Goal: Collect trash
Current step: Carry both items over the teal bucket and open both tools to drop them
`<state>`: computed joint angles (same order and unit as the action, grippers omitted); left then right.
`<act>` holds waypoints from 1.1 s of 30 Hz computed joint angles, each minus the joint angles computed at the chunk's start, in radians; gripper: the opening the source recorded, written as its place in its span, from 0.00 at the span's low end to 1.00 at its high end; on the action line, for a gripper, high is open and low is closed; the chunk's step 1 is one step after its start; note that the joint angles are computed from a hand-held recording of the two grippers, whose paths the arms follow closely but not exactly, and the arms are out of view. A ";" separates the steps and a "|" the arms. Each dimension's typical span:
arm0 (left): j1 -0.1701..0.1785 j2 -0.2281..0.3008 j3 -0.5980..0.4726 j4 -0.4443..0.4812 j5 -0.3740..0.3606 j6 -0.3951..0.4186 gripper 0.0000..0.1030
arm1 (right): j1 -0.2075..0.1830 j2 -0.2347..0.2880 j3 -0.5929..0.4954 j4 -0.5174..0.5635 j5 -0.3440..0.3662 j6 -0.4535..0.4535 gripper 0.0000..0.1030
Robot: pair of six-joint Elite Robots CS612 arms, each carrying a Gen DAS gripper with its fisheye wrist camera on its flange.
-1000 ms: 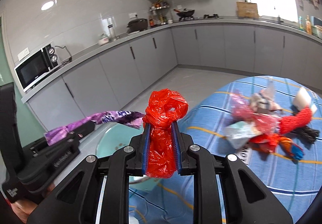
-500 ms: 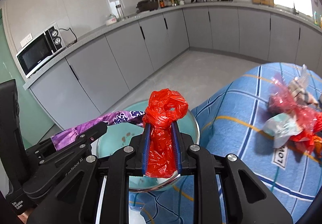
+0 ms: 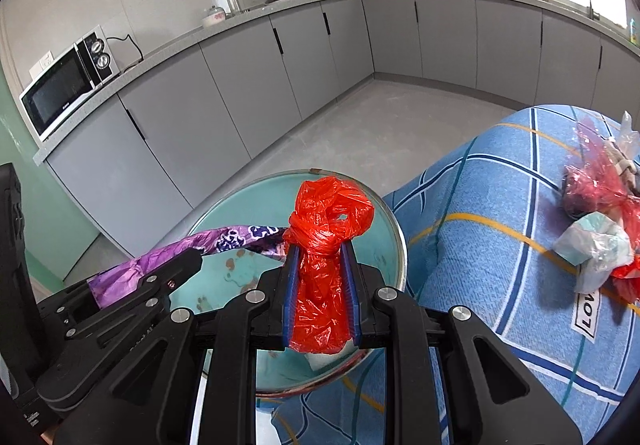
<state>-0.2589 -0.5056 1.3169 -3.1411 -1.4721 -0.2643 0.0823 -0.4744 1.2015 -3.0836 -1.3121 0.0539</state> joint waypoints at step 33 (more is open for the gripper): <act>-0.024 -0.024 0.029 -0.004 0.145 -0.019 0.63 | -0.026 -0.023 0.034 -0.106 0.024 0.017 0.52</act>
